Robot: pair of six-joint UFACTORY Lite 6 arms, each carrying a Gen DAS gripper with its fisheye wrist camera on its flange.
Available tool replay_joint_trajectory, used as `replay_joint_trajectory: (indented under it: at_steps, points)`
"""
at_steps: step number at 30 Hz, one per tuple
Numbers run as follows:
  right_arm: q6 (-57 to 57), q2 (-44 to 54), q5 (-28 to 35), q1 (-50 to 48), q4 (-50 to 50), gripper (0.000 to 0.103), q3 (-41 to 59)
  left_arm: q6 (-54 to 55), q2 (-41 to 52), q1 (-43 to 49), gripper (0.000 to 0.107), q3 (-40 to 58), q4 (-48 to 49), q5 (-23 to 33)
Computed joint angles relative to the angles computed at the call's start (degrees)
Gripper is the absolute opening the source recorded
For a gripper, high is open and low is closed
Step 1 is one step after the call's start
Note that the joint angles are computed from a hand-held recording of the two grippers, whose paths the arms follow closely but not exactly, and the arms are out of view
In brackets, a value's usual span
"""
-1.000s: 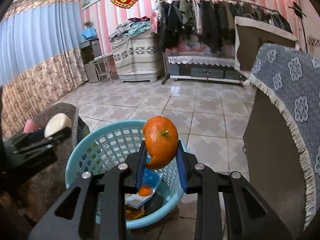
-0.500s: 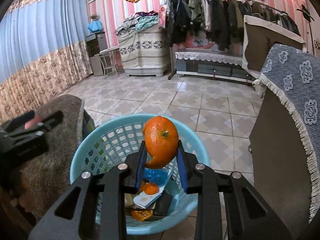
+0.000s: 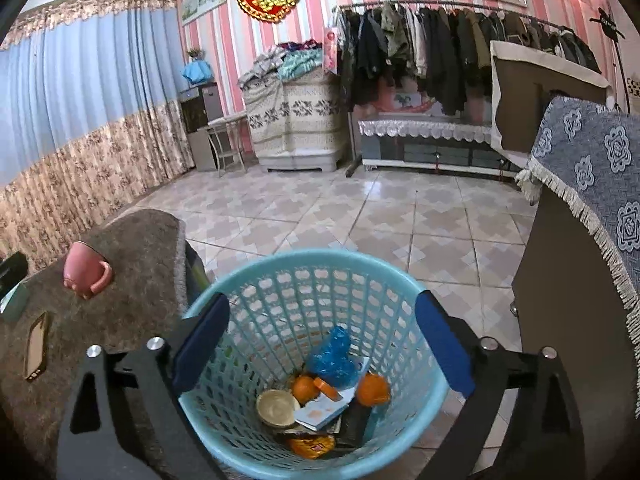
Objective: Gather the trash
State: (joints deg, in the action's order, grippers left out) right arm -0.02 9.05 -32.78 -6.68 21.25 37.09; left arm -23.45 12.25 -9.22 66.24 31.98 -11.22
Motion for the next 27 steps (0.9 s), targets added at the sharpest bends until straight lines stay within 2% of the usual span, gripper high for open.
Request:
replay_joint_trajectory:
  at_steps: [2, 5, 9, 14, 20, 27]
  points:
    - [-3.4, -1.4, 0.0, 2.1, 2.9, 0.094, -0.6, -2.5, -3.5, 2.4, 0.098, -3.4, 2.9, -0.7]
    - [-7.3, -5.2, -0.2, 5.6, 6.4, 0.094, -3.1, -16.3, -9.0, 7.8, 0.098, -8.0, 17.6, -2.4]
    - [-11.0, -12.3, -1.1, 10.6, 10.9, 0.099, -7.8, -25.5, -14.9, 14.7, 0.098, -13.2, 29.4, -5.2]
    - [-24.7, -19.2, -4.3, 21.0, 27.6, 0.099, -10.5, -35.3, -20.5, 24.6, 0.098, -18.5, 41.8, -10.8]
    - [-39.4, -23.2, -9.1, 35.2, 45.6, 0.099, -11.4, -39.0, -25.3, 35.6, 0.098, -23.6, 48.8, -18.1]
    - [-39.7, -24.4, -14.7, 49.6, 56.0, 0.099, -13.2, -35.9, -27.6, 44.2, 0.098, -29.2, 49.9, -22.9]
